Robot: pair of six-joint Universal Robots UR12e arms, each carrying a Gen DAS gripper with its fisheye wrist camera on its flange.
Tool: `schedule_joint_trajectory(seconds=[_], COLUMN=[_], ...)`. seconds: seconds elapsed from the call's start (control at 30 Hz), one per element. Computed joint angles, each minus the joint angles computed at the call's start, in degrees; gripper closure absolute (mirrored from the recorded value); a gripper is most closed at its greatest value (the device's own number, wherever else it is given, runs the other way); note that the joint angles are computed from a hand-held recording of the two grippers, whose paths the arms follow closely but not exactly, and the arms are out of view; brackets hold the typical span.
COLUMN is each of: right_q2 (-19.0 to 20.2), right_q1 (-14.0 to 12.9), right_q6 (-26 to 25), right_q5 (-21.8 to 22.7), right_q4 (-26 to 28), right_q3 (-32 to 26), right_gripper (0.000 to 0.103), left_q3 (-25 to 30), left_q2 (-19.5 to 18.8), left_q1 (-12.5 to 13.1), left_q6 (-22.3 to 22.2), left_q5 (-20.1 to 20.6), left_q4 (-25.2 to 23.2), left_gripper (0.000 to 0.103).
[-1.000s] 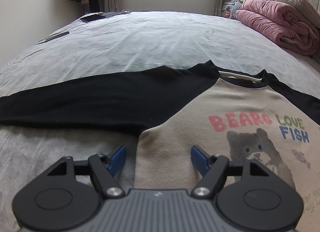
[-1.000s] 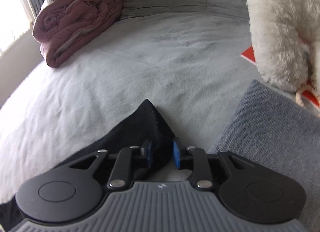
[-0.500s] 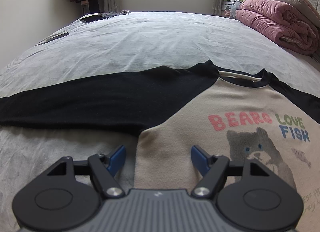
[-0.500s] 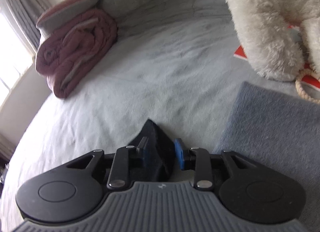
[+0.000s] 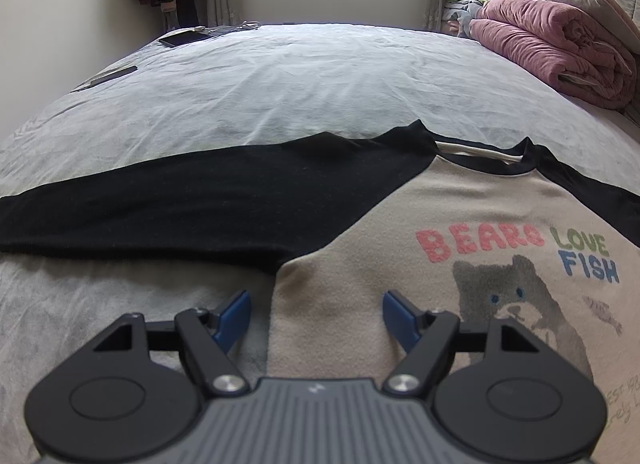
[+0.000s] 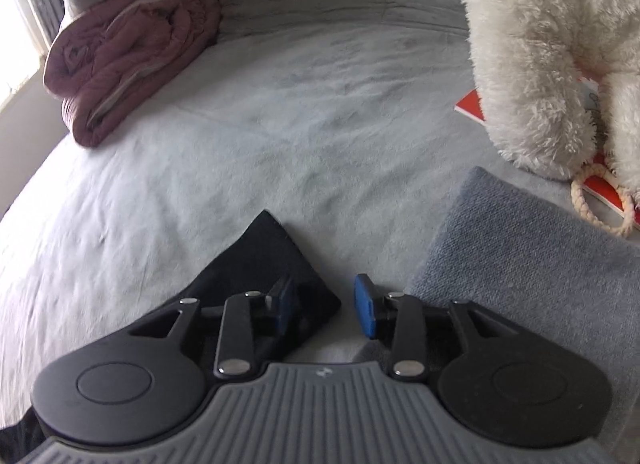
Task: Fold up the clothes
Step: 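Pinch the black sleeve cuff with the right gripper and lift it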
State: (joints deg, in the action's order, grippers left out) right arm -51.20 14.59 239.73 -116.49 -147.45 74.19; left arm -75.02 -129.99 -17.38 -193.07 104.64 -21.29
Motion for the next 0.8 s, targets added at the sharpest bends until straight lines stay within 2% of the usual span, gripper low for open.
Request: schedule_joint_trajectory(seconds=[0.07,0.2,0.27,0.3,0.37,0.4,0.53,0.67,0.8], right_q2=[0.11,0.16,-0.06,-0.13,-0.23,-0.16,0.37,1.28,2.52], right_q1=[-0.14,-0.64,-0.99,-1.12,-1.19,-1.02,-0.25,0.87,2.14], right_q6=[-0.22,0.26,2.42,3.59,4.31,4.07,2.49,-3.13,-9.11], right_q5=[1.00,3.21,4.38,4.89,5.22,4.55,1.64,-0.88,-2.16], right_q4=[-2.45,-8.72,-12.88,-15.29,-15.56,-14.02,-13.01,-15.50,-15.67], right_q3=[0.60,2.28,3.58,4.30,4.47,3.97,2.42,0.30,-2.67], right_gripper=[0.054,0.056,0.063,0.073,0.087,0.088,0.089,0.089,0.089], left_q3=[0.06,-0.01,0.02,0.10,0.26,0.16,-0.22,0.02,0.14], left_q2=[-0.07,-0.07,-0.06,-0.12,-0.24,-0.24,-0.22,-0.25,-0.27], left_q1=[-0.07,-0.10,-0.07,-0.09,-0.15,-0.23,-0.66,-0.61,-0.47], left_q6=[0.17,0.47,0.34,0.39,0.55,1.23,3.59,3.40,2.55], left_q5=[0.22,0.32,0.21,0.21,0.21,0.10,-0.18,-0.43,-0.17], left_q4=[0.05,0.26,0.20,0.37,0.77,1.59,4.85,4.00,3.28], left_gripper=[0.028,0.028,0.028,0.028,0.028,0.028,0.029,0.029,0.029])
